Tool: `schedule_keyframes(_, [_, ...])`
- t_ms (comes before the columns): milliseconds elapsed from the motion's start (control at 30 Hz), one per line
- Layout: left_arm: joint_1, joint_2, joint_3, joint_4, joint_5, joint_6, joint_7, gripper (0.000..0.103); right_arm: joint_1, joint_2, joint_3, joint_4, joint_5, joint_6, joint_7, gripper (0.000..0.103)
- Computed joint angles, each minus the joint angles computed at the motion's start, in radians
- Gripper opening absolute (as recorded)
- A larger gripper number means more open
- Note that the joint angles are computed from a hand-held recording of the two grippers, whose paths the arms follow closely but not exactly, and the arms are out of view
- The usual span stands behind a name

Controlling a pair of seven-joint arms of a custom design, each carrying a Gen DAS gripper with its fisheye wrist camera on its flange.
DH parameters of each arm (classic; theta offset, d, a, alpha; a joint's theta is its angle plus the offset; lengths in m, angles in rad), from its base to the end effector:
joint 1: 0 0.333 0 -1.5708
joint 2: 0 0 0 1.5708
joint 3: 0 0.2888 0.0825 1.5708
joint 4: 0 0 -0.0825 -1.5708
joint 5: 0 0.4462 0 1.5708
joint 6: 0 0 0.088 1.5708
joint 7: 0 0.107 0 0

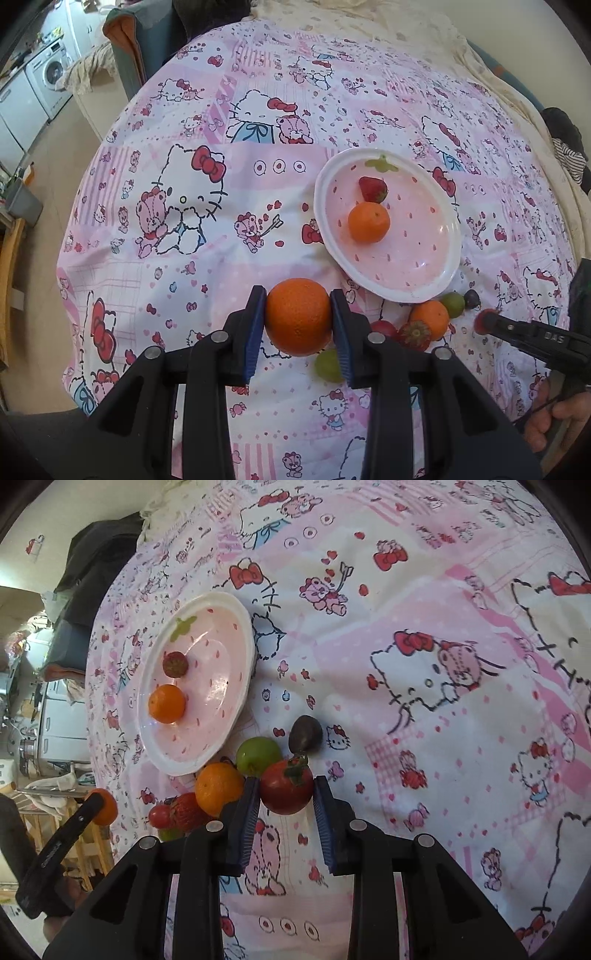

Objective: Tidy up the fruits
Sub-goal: 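Grasp a second orange with the left gripper while the right gripper grasps a red tomato, then carry the orange with the left gripper while the right gripper carries the tomato over the plate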

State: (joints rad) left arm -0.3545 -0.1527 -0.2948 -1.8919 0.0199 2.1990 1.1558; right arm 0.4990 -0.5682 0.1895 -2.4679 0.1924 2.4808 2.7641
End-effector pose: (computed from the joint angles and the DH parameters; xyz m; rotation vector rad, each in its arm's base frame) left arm 0.4884 -0.3809 0.5765 -1.7812 2.2914 -0.6245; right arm 0.3822 0.3179 0.5087 -1.1768 2.2893 0.1853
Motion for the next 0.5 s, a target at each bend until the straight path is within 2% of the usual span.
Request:
schedule_keyframes(233, [0.001, -0.02, -0.002, -0.026, 0.026, 0.024, -0.001, 0.03, 0.0, -0.034, 0.013, -0.009, -0.02, 0.011, 0.007, 0.031])
schedule_keyframes(500, [0.014, -0.074, -0.007, -0.08, 0.082, 0.066, -0.032, 0.03, -0.032, -0.076, 0.06, -0.002, -0.112, 0.084, 0.034, 0.031])
